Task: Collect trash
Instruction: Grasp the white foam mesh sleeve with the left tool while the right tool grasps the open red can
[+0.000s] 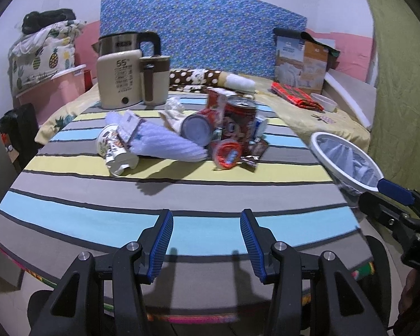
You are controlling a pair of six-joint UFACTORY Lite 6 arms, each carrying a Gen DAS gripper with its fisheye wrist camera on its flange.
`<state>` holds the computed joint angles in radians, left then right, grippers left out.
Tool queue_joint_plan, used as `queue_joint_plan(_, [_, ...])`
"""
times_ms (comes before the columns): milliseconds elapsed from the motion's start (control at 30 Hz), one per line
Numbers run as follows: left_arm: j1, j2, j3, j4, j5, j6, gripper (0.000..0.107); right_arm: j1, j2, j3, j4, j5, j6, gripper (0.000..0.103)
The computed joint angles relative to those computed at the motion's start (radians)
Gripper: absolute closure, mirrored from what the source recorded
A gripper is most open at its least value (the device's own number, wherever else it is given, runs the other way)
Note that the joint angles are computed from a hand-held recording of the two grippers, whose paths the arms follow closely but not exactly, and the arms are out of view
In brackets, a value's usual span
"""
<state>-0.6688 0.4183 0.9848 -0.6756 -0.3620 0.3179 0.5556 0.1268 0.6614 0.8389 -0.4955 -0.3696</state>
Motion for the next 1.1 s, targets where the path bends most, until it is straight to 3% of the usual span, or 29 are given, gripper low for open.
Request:
queue_joint_plan(467, [0.187, 0.193, 0.276, 0.35, 0.12, -0.309, 0.057, -0.09, 0.262, 0.354, -0.127, 0.132, -0.042, 0.018])
queue_joint_plan(700, [0.239, 0.311, 0.453, 0.617, 0.179, -0.589, 0.057, -0.121, 0.411, 0.563, -0.084, 0.206, -0.138, 0.018])
queue_joint_plan(933, [0.262, 0.372, 0.537, 0.809, 0.175, -0.787, 0.057, -0.152, 0.511, 0.714, -0.002, 0.269, -0.253, 0.022])
queue_joint_plan(1100, [0.277, 0.403, 0.585, 1.106, 0.186, -1.1, 0.057, -0.16, 0.535, 0.761, -0.001, 0.287, -0.27, 0.027])
